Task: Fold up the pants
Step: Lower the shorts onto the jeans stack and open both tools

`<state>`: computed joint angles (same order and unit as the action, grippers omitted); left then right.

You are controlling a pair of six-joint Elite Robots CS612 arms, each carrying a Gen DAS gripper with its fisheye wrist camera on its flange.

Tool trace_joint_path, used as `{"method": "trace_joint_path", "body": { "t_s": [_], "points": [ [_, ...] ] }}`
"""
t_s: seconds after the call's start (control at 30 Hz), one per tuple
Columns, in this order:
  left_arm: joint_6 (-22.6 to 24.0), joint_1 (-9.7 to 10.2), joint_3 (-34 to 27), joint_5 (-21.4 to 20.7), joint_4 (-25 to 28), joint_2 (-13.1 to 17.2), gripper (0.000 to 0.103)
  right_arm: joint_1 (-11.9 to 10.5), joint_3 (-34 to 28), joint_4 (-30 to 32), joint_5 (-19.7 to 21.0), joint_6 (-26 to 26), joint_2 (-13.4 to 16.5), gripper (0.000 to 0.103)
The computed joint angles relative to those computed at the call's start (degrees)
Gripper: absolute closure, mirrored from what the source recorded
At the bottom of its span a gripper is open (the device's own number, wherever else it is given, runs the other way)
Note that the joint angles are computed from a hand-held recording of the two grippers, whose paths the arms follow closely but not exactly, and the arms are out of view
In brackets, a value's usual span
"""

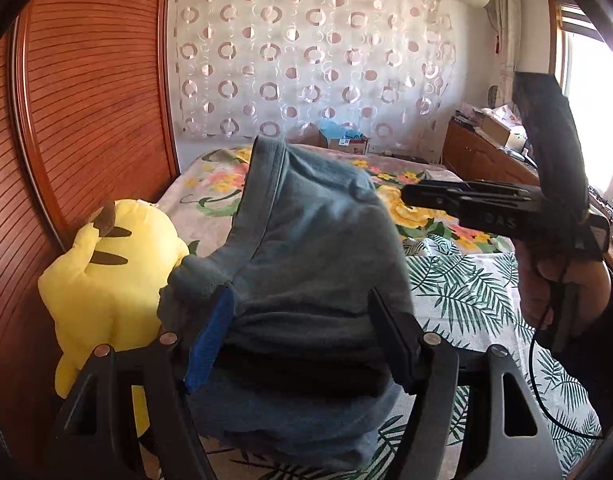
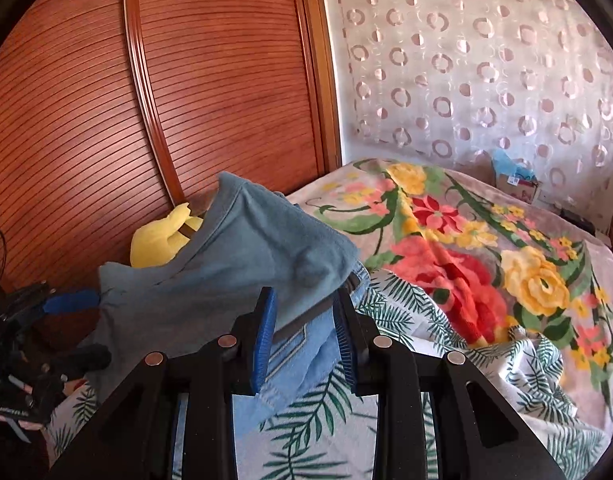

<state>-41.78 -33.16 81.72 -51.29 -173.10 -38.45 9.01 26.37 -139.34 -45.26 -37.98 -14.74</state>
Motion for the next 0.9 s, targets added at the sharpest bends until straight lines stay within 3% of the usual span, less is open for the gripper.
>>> {"method": "trace_joint_path", "body": {
  "t_s": [0.37, 0.57, 0.63, 0.9],
  "points": [
    [2.0, -1.66, 1.5, 1.9, -2.1, -1.5, 0.02, -2.7, 20.1, -13.3, 1.8, 2.7, -10.0, 0.073],
    [3.6, -2.59, 1.8, 2.3, -2.7, -2.1, 0.014, -3.9, 26.8, -18.0, 2.5, 2.9, -13.3, 0.073],
    [4.3, -2.93, 2.1, 2.5, -3.8, -2.2, 0.0, -4.4, 28.8, -19.4, 2.7, 3.2, -14.2, 0.073],
    [6.2, -4.33, 3.0, 3.3, -7.2, -2.7, 0.0, -5.6, 35.2, -24.4, 2.6, 4.2, -17.3, 0.073]
  ]
}}
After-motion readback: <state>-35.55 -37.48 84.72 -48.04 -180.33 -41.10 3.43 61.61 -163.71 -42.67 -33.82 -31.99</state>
